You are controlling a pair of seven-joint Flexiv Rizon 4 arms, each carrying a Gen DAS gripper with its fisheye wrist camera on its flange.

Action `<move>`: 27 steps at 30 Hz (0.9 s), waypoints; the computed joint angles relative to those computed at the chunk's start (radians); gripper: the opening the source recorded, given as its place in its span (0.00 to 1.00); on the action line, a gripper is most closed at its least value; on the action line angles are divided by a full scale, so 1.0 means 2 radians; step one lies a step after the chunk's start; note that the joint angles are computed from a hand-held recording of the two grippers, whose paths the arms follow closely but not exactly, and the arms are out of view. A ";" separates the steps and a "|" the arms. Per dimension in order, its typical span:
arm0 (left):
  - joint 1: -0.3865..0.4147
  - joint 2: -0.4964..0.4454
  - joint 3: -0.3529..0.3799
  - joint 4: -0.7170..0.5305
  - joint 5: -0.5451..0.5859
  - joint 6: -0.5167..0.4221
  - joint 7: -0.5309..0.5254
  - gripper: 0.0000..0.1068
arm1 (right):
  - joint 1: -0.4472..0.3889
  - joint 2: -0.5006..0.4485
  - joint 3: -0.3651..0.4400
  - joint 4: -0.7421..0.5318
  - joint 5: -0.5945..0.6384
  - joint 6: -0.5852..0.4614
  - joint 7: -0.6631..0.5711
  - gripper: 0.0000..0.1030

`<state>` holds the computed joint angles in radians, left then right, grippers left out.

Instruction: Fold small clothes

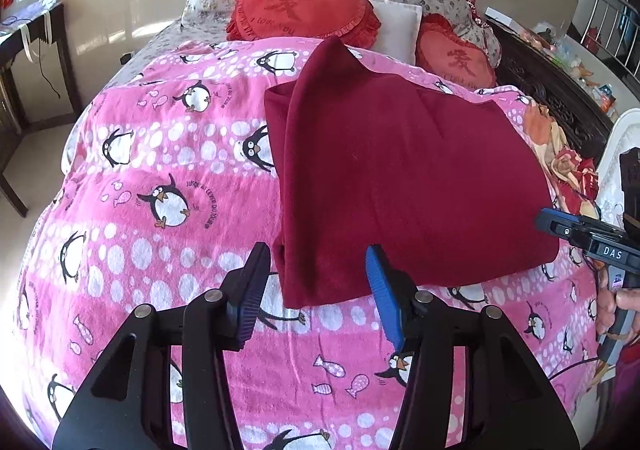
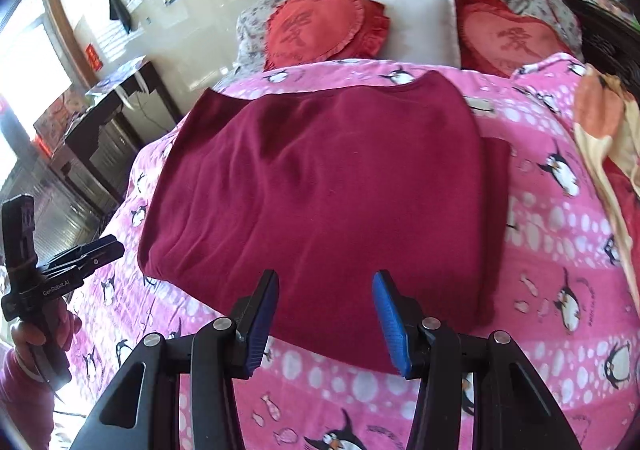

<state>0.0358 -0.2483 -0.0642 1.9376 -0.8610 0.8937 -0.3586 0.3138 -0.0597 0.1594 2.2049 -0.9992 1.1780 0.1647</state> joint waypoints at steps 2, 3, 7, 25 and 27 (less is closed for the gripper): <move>-0.004 0.000 -0.002 0.003 0.000 0.010 0.001 0.46 | 0.003 -0.012 -0.001 -0.011 0.003 0.004 -0.011 0.45; -0.007 0.000 -0.003 0.005 0.000 0.016 0.003 0.46 | 0.005 -0.020 -0.002 -0.018 0.007 0.005 -0.019 0.45; -0.011 -0.006 -0.007 0.007 0.004 0.025 0.005 0.46 | 0.015 -0.040 -0.009 -0.040 0.021 0.005 -0.041 0.45; -0.003 -0.044 -0.025 -0.005 -0.004 0.024 -0.020 0.49 | 0.057 -0.173 -0.060 -0.211 0.122 0.053 -0.192 0.45; -0.001 -0.046 -0.027 -0.005 -0.010 0.021 -0.019 0.50 | 0.062 -0.196 -0.062 -0.247 0.145 0.044 -0.218 0.45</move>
<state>0.0332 -0.3397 -0.1172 1.9278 -0.8813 0.9349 -0.3964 0.4379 -0.4510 0.0344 1.7112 -0.7100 1.2660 -0.2713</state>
